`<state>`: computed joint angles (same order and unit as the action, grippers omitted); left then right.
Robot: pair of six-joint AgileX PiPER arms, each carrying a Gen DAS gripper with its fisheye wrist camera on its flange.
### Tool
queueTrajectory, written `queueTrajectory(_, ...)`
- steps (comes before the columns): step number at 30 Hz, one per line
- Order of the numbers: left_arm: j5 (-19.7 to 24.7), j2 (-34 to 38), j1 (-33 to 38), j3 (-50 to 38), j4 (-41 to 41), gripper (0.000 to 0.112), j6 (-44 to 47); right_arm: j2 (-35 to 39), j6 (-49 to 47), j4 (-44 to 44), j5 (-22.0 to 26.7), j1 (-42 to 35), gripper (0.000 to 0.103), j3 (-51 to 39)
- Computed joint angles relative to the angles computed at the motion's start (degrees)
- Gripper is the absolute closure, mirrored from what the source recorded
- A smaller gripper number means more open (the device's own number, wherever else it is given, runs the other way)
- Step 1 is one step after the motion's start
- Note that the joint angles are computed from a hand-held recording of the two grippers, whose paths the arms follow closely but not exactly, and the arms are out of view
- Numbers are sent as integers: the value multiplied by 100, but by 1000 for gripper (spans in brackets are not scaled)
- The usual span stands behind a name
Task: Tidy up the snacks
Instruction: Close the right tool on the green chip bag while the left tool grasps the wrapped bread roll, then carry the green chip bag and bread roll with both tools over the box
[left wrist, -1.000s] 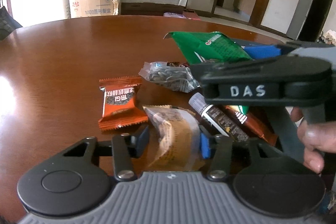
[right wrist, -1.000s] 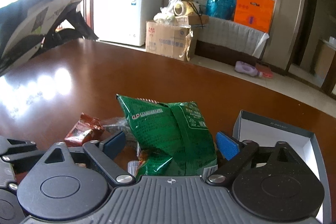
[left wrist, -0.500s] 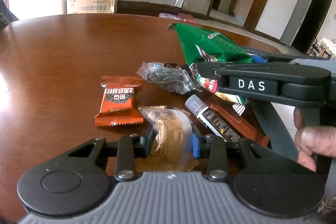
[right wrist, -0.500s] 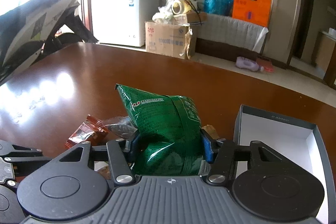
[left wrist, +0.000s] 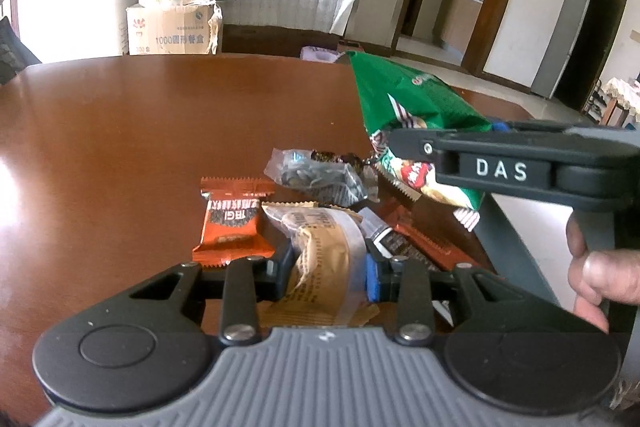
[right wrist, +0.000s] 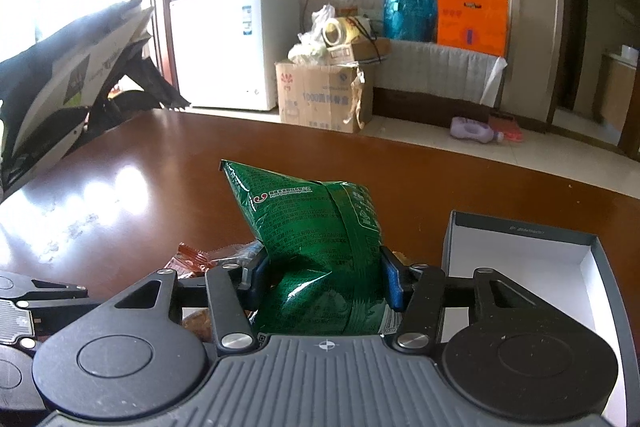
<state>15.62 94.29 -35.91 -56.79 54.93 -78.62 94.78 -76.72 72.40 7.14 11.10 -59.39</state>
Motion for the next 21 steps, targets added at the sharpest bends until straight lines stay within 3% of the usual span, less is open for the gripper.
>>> queueTrajectory(6, 103, -48, -119, -98, -13, 80, 11, -290, -892, 904, 31, -75, 49, 284)
queueTrajectory(21, 297, -23, -423, -402, 159, 80, -127, -770, -1390, 1523, 392, -467, 49, 607)
